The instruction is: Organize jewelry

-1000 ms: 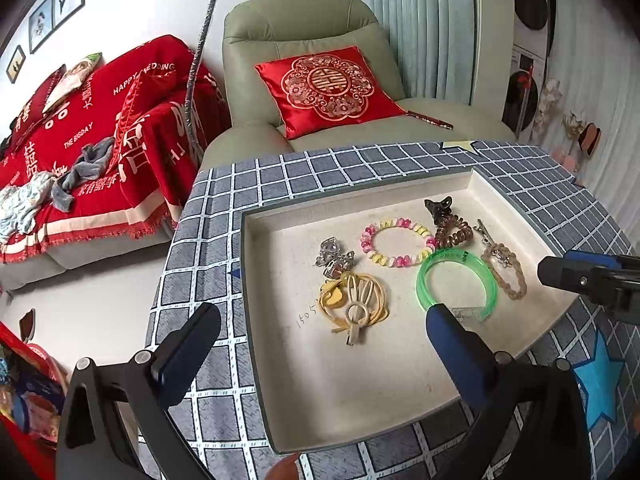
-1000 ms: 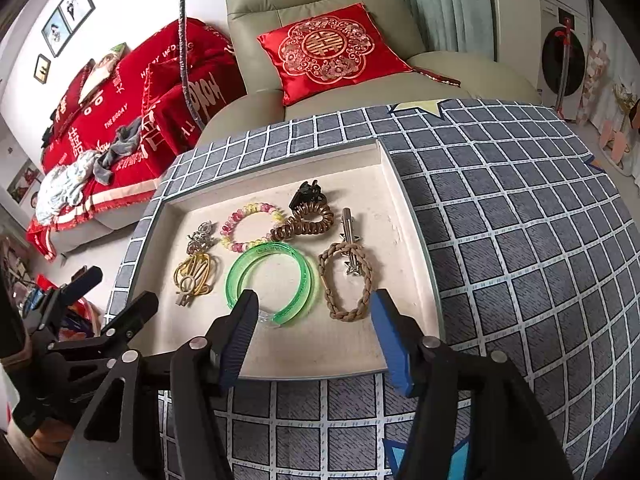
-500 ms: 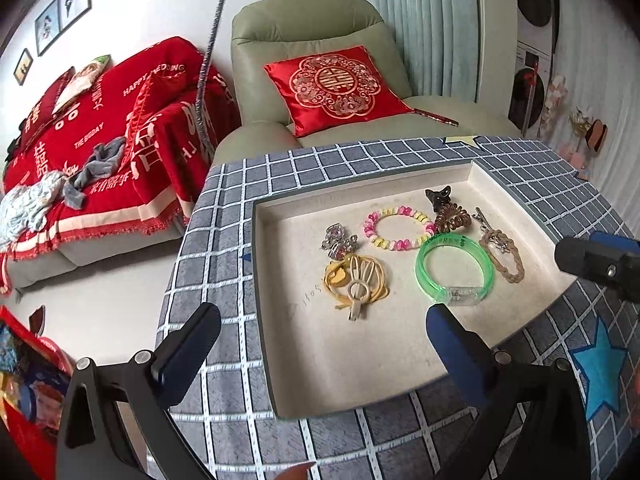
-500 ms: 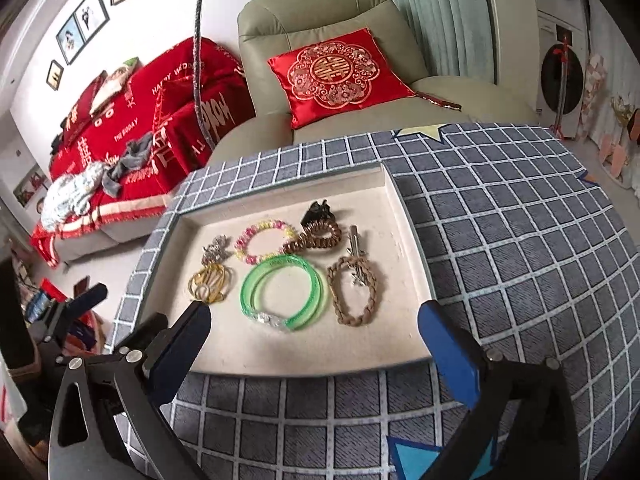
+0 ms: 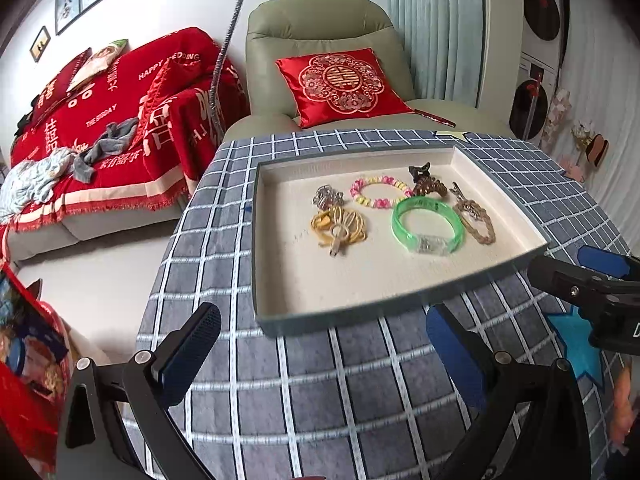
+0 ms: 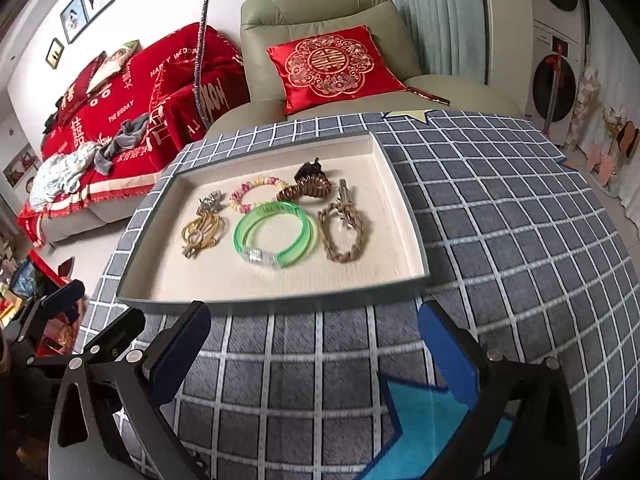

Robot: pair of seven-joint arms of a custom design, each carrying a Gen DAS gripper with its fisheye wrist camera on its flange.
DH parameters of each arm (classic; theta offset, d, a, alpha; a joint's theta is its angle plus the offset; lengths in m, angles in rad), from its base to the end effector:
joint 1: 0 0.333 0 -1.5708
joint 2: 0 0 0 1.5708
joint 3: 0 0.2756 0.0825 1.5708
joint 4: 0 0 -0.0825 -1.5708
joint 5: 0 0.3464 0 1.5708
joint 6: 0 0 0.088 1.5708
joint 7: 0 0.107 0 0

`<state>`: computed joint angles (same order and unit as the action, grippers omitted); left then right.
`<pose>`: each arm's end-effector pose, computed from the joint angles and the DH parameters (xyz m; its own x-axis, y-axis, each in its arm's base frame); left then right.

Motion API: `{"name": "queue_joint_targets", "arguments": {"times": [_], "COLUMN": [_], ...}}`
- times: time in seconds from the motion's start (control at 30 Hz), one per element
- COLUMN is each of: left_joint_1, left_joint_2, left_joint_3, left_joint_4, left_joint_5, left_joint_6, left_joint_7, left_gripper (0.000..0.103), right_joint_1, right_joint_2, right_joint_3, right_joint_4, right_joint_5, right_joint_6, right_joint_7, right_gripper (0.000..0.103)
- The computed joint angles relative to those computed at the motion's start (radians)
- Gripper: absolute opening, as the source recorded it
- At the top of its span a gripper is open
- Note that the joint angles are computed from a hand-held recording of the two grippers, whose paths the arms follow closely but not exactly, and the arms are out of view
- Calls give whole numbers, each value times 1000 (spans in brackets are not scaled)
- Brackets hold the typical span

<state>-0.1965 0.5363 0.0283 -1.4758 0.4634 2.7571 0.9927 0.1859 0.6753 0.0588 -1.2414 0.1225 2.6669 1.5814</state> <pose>0.6818 -0.1388 0.4313 0.0486 -0.9984 -0.0304 -0.6973 -0.0121 -0.7167 0.7099 0.1599 0.4386 0.1788 -0.9710 -0.1585 -0.7418 -0.0272 -0.6700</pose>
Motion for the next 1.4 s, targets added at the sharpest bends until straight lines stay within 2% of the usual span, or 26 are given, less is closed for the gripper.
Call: {"name": "queue_joint_targets", "arguments": {"times": [0.23, 0.4, 0.57, 0.87, 1.4], "left_joint_1": [-20, -47, -44, -21, -7], "left_joint_2": [-71, -118, -142, -163, -168], "left_joint_3": [24, 52, 44, 22, 6], "left_joint_4": [-110, -171, -199, -214, -220], "left_joint_5": [43, 125, 196, 245, 259], "left_joint_6": [36, 53, 50, 42, 39], "left_joint_7": [-96, -207, -278, -330, -341], "left_gripper": [103, 103, 103, 103, 103], "right_joint_1": [13, 17, 33, 28, 27], "right_joint_2": [-100, -141, -172, -189, -196], "right_joint_3": [-18, -18, -35, -30, -26], "right_joint_4": [-175, -241, -292, -316, -321], "right_joint_5": [-27, -44, -78, -88, -92], "right_joint_6": [110, 161, 201, 214, 215], "right_joint_7": [12, 14, 29, 32, 31], "right_gripper": [103, 103, 103, 103, 103]}}
